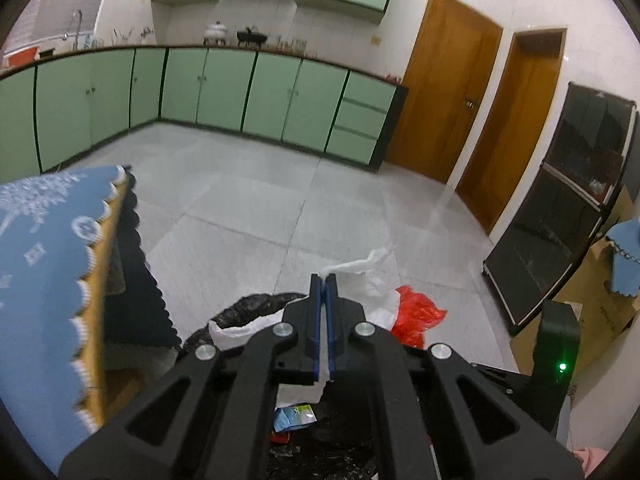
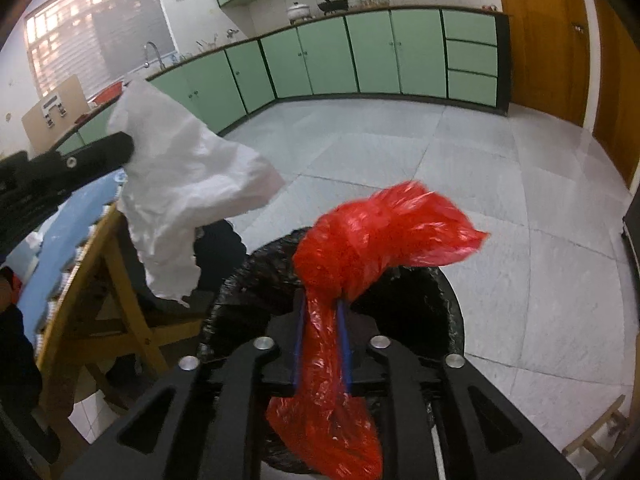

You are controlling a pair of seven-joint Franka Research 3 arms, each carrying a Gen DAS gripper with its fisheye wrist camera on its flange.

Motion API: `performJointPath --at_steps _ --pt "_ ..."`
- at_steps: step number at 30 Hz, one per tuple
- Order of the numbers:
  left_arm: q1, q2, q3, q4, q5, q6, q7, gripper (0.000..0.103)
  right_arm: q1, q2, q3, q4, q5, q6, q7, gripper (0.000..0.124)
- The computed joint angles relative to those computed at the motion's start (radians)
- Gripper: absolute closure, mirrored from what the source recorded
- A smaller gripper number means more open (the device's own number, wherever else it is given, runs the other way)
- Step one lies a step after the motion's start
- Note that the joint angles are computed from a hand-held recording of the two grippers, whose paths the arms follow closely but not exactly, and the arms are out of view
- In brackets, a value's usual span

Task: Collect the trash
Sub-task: 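Carry the red bag and tissue over the bin and open both tools, then grasp the silver snack wrapper with the right tool while the left tool reaches the orange net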

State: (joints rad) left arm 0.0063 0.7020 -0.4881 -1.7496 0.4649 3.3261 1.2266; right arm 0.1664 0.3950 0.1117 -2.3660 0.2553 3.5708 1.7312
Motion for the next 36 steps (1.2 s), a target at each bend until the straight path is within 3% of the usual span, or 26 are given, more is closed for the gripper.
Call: performJointPath --at_steps 2,4,7,13,16,20,23,26,29,36 --pt "0.0 0.034 -0.015 0.046 -0.005 -0.044 0.008 0.093 -0.007 0.015 -0.002 -0.004 -0.003 0.007 0.001 0.096" --pt "0.0 0.059 -0.026 0.08 -0.022 -0.07 0.025 0.081 -0.016 0.024 -0.006 -0.003 -0.005 -0.001 0.002 0.086" --pt "-0.017 0.064 -0.016 0.091 -0.052 -0.068 0.042 0.071 -0.032 0.02 -0.001 -0.022 -0.01 0.016 0.011 0.085" --pt "-0.031 0.036 -0.001 0.064 -0.083 -0.047 0.053 0.067 -0.028 -0.017 -0.01 -0.064 0.0 0.042 0.025 0.084" --pt "-0.046 -0.034 0.042 -0.013 -0.078 0.026 0.025 0.067 0.025 -0.063 -0.036 -0.097 0.053 0.053 -0.008 0.082" --pt "-0.104 -0.198 0.17 -0.192 -0.075 0.169 -0.024 0.057 0.116 -0.137 -0.061 -0.135 0.171 0.086 -0.088 0.072" --pt "-0.154 -0.333 0.274 -0.346 -0.1 0.245 -0.026 0.048 0.203 -0.196 -0.064 -0.141 0.323 0.105 -0.191 0.056" --pt "-0.159 -0.47 0.343 -0.51 -0.127 0.298 -0.001 0.036 0.27 -0.231 -0.041 -0.126 0.467 0.143 -0.292 0.039" --pt "-0.12 -0.581 0.371 -0.64 -0.129 0.307 0.022 0.027 0.311 -0.247 -0.002 -0.097 0.548 0.169 -0.338 0.028" --pt "0.021 -0.787 0.411 -0.859 -0.263 0.258 0.15 0.023 0.412 -0.199 0.05 0.056 0.668 0.141 -0.472 0.027"
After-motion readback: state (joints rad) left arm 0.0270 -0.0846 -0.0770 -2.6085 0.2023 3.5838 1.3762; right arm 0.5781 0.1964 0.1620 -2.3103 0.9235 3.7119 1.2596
